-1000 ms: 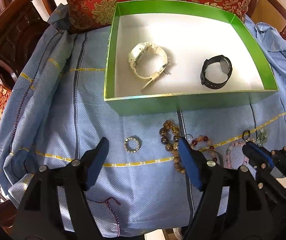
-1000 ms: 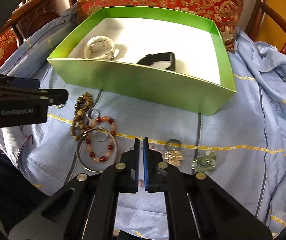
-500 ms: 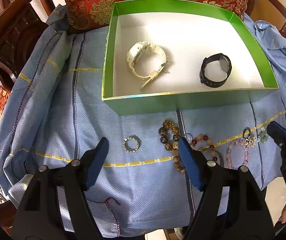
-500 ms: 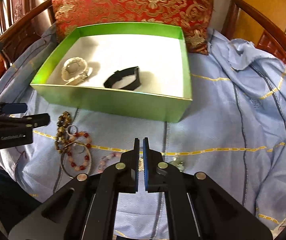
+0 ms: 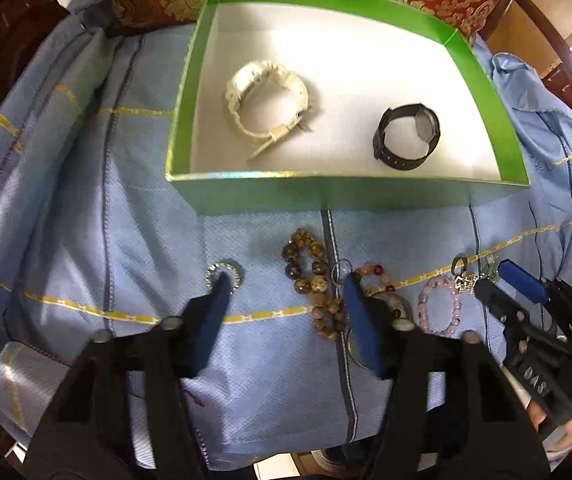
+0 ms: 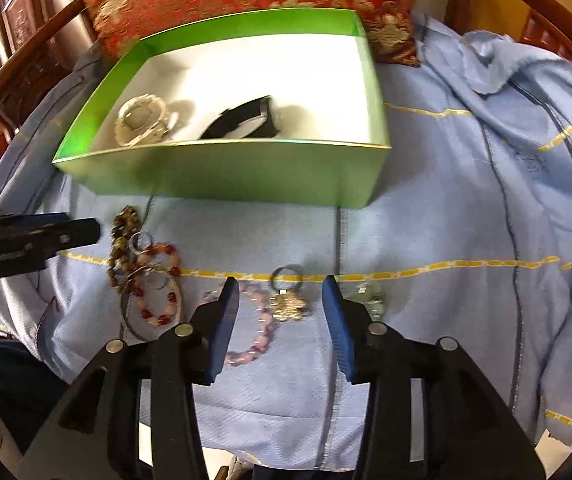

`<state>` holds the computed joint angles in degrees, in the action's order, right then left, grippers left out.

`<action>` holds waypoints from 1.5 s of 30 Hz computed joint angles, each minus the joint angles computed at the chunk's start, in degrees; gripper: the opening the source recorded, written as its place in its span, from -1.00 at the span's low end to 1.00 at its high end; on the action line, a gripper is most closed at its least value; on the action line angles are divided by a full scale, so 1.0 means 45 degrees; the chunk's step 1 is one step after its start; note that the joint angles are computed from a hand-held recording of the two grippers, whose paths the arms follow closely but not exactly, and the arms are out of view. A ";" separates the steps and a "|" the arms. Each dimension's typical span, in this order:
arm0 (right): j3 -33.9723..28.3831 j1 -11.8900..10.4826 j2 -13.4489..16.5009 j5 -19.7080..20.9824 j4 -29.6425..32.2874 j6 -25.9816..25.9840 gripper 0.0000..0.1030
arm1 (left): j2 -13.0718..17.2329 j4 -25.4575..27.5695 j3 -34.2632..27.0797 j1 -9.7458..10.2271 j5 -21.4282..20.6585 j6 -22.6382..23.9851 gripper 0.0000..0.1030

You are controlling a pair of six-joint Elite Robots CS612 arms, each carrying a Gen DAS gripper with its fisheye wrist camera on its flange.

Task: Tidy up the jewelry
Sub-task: 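Grasp the brown wooden bead bracelet with the left tool while the right tool grasps the green jade pendant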

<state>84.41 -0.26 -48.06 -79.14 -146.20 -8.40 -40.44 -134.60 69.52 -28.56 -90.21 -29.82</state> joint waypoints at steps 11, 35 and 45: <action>-0.0195 0.0189 0.0167 0.0150 0.0406 -0.0564 -0.16 | 0.0703 0.1630 -0.0962 -0.0419 0.1045 0.0491 -0.57; -0.0163 -0.0263 0.0022 -0.0650 -0.0477 0.1084 -0.08 | -0.0803 -0.1745 0.1080 -0.0065 0.1173 -0.0674 -0.78; -0.0501 -0.0383 0.0252 -0.0595 0.0805 0.1469 0.05 | -0.0703 -0.1389 0.0926 -0.0081 0.1259 -0.0644 -0.78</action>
<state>82.16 -1.99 -46.93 -81.82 -142.58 -1.79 -43.60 -140.85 73.69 -28.92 -84.54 -32.72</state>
